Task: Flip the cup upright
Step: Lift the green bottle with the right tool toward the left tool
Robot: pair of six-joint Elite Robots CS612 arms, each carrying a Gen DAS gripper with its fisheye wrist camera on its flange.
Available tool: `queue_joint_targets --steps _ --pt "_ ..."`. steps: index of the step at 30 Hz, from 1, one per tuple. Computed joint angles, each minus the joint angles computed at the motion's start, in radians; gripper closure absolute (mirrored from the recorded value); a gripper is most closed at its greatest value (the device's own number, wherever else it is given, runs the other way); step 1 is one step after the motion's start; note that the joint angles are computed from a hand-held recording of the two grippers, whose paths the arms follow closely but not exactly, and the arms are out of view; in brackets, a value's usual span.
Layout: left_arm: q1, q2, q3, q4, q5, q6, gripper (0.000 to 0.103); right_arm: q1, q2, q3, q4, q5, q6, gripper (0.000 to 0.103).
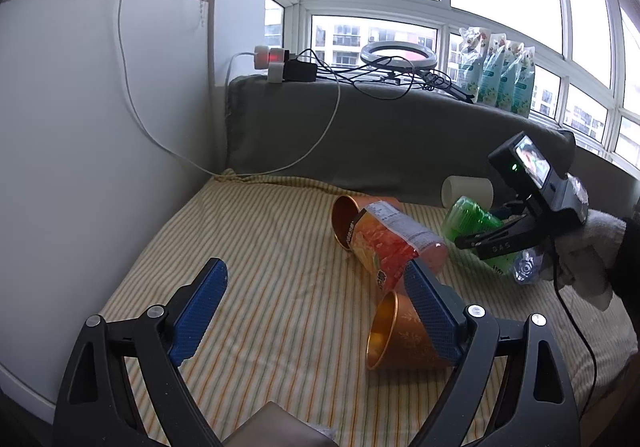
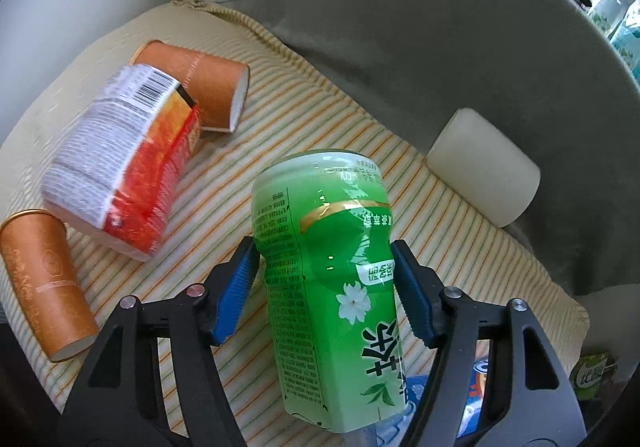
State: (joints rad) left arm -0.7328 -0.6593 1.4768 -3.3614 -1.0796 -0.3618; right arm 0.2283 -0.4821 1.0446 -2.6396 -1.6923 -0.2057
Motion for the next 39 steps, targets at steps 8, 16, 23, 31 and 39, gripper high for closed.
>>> queue_joint_targets --steps 8,16,23,31,39 --pt "0.002 -0.012 0.010 0.021 -0.045 -0.009 0.013 0.004 -0.071 0.106 -0.103 0.040 -0.032 0.034" --pt "-0.003 -0.020 0.021 0.022 -0.101 0.024 0.013 0.017 -0.151 0.239 -0.173 0.100 -0.105 0.034" --pt "-0.013 -0.024 0.020 0.031 -0.135 0.086 0.013 0.025 -0.203 0.332 -0.164 0.198 -0.232 0.034" --pt "-0.015 -0.027 0.006 0.082 -0.207 0.143 0.013 0.030 -0.206 0.373 -0.108 0.184 -0.298 0.034" --pt "-0.012 -0.030 -0.016 0.165 -0.266 0.203 0.013 0.029 -0.202 0.388 -0.123 0.166 -0.290 0.033"
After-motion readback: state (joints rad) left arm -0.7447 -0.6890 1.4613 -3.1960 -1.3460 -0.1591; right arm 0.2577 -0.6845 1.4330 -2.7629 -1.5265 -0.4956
